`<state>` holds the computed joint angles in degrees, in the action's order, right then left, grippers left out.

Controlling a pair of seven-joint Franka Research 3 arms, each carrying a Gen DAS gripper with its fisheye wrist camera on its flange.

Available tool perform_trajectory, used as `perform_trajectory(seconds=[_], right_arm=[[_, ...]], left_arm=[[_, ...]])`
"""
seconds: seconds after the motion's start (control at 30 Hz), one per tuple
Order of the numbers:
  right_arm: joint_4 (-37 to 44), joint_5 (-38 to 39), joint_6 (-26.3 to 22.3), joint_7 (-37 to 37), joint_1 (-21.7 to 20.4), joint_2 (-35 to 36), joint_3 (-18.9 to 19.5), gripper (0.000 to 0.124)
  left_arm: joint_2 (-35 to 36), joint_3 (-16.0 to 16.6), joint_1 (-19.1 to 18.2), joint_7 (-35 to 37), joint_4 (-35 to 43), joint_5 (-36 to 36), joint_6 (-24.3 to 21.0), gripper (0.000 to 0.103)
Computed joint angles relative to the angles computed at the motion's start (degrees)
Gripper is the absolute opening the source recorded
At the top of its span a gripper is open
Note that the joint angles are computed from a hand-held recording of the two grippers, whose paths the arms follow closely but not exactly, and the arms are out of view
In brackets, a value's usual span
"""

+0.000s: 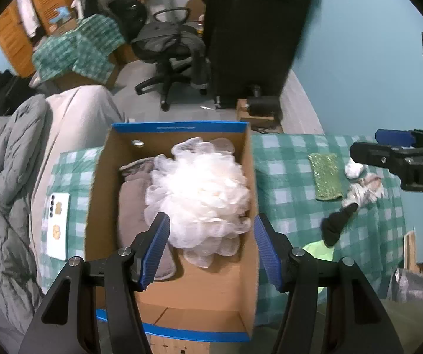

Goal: Organize soft objects
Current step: 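Withdraw both tools from the box and move back over the bed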

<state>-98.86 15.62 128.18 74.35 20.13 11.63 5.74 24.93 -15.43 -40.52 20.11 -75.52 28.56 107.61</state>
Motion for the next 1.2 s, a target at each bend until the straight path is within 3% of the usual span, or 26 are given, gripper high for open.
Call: perform_trajectory(seconds=[0.3,0.67,0.83,1.0,1.2], right_arm=[[-5.0,-1.4,0.2,2.1,-2.6,-3.5,-2.0,0.086],[-15.7,-1.6,-3.2,2.6,-5.8,-9.7,-3.1,0.086],[-20.2,-1.4,-4.9,2.2,-6.6,-12.3,-3.3,0.086],[-23.6,-1.8,-5.6,0.9,-6.9,-14.1,-3.2,0.086],[-26.4,-1.5,-6.2,1.3,-7.1,-15.4,-3.1,0.086]], left_arm=[[7.5,0.7,-3.2,6.1,11.3,-0.5,-2.9,0.061],[15.7,2.2,-7.1,12.3,22.9,-4.4,-5.2,0.065],[18.9,2.0,-7.6,15.2,26.2,-8.0,-5.3,0.065],[24.2,3.1,-9.7,19.4,34.2,-9.9,-8.9,0.065],[26.8,4.3,-11.3,22.5,38.1,-11.3,-10.3,0.065]])
